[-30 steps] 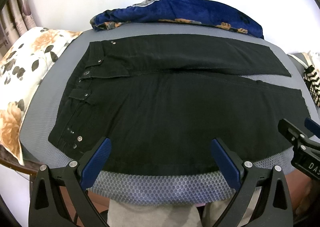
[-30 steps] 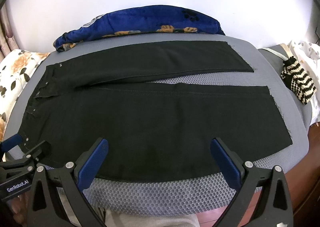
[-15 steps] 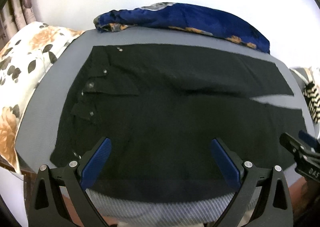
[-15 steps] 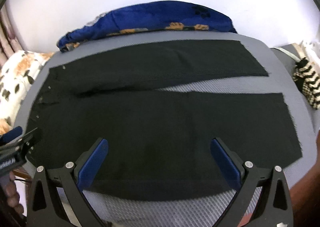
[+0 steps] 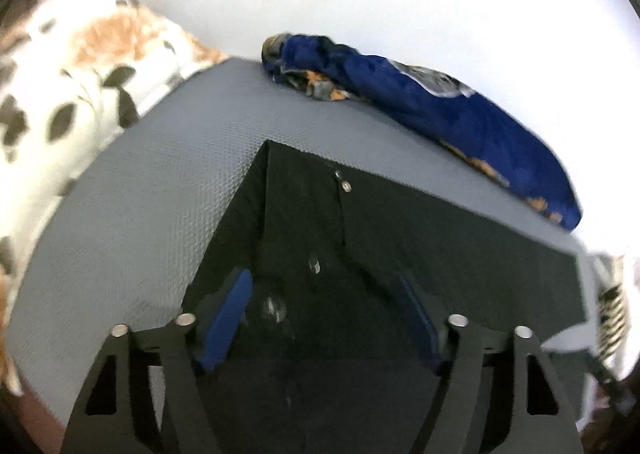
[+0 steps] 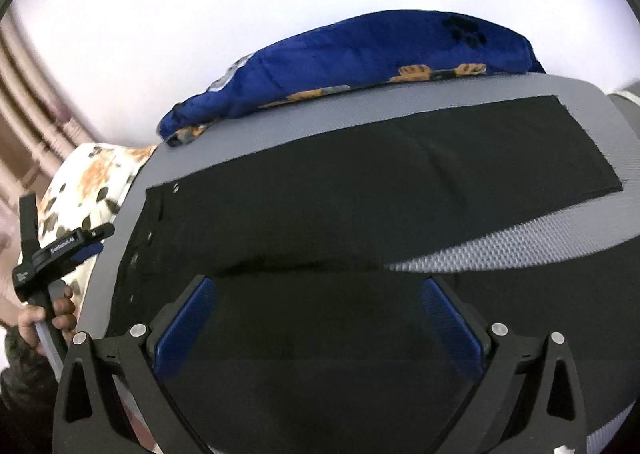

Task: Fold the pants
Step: 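Grasp the trouser waistband with both grippers and lift it up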

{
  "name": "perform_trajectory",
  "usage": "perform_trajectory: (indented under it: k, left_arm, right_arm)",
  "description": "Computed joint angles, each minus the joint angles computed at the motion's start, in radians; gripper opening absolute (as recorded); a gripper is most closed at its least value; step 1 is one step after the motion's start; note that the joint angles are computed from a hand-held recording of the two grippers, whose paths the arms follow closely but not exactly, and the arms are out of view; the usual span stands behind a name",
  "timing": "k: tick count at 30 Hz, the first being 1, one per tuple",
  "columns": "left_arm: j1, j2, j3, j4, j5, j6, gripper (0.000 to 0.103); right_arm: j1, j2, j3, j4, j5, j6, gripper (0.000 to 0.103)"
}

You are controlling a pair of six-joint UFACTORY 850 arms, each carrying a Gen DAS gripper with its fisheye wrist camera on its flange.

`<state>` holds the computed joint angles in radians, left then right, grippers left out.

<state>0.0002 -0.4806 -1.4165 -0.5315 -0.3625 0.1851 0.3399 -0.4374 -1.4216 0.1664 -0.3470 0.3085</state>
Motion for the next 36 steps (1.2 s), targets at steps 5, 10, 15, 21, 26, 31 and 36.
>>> perform_trajectory:
  k: [5, 10, 15, 21, 26, 31, 36]
  left_arm:
    - [0.087, -0.155, -0.164, -0.271, -0.154, 0.173, 0.053]
    - [0.14, -0.307, -0.335, -0.396, -0.31, 0.239, 0.041]
    - [0.162, -0.403, -0.452, -0.408, -0.377, 0.219, 0.041]
    - [0.173, -0.492, -0.575, -0.462, -0.499, 0.306, 0.041]
    - [0.182, -0.583, -0.717, -0.541, -0.646, 0.315, 0.032]
    - [0.159, -0.719, -0.964, -0.464, -0.713, 0.207, 0.031]
    - [0.139, -0.756, -1.024, -0.425, -0.669, 0.138, 0.013]
  right_arm:
    - [-0.012, -0.078, -0.088, 0.013, -0.033, 0.029, 0.103]
    - [0.002, -0.162, -0.184, -0.024, -0.096, 0.048, 0.103]
    - [0.005, -0.238, -0.27, 0.02, -0.141, 0.029, 0.103]
    - [0.018, -0.315, -0.376, -0.016, -0.179, 0.034, 0.103]
    - [0.018, -0.39, -0.483, 0.007, -0.216, -0.015, 0.103]
    - [0.012, -0.483, -0.625, 0.033, -0.26, -0.101, 0.103]
    - [-0.007, -0.617, -0.857, 0.073, -0.368, -0.224, 0.103]
